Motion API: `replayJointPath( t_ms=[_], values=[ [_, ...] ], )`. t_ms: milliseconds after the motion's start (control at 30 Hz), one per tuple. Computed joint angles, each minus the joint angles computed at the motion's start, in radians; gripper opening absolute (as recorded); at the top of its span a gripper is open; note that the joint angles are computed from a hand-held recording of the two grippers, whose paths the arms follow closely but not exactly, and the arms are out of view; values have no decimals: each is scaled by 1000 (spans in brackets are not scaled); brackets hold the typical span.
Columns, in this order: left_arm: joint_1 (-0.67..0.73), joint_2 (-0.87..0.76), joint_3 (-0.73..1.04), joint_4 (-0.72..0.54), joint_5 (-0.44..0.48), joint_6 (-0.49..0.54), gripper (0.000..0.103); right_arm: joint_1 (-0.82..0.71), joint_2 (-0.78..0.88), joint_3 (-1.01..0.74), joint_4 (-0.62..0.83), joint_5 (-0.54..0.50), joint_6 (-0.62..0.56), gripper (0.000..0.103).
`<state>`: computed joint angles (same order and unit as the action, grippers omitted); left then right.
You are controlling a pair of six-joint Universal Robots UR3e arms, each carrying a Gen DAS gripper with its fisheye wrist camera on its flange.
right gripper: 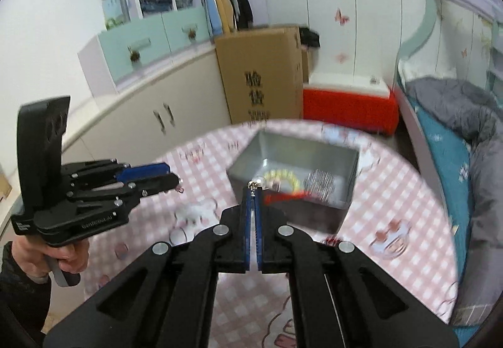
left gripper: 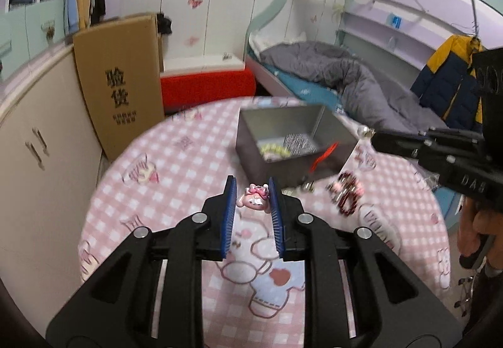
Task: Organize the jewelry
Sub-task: 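Lower both items into the grey metal box and open both tools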
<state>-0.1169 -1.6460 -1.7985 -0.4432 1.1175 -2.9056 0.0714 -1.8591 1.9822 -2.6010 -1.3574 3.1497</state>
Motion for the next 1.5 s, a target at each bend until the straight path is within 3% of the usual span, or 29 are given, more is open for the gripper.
replayJointPath(
  t_ms=[167,433,967,1000,1033,1067,1100,1133,1167,1200,1267,1500],
  values=[
    [-15,-1,103,-13,-7,-14,21,-31,-31,-92,48,2,-47,1],
    [-71,-139,407,-61,13,-71,21,-101,-19,-217,68,33,-96,1],
    [-162,-481,897,-341,79,-121,22,-190,209,-311,89,125,-79,1],
    [-165,-501,934,-369,80,-121,24,-193,224,-317,95,127,-74,1],
    [-166,-532,990,-416,87,-122,49,-197,241,-323,101,125,-67,2],
    [-170,-543,1005,-421,111,-135,72,-199,252,-327,102,117,-58,5],
    [-173,-533,978,-372,141,-164,97,-200,257,-323,98,108,-39,15],
    [-168,-508,918,-300,152,-181,97,-206,256,-313,92,107,-20,27],
    [-166,-494,891,-271,163,-187,97,-212,248,-297,79,102,1,68],
    [-163,-478,871,-267,175,-186,97,-218,228,-262,40,84,33,96],
    [-164,-452,831,-244,217,-190,97,-231,180,-197,-33,62,74,95],
    [-147,-338,666,-140,256,-204,97,-252,113,-181,-16,52,105,95]
  ],
)
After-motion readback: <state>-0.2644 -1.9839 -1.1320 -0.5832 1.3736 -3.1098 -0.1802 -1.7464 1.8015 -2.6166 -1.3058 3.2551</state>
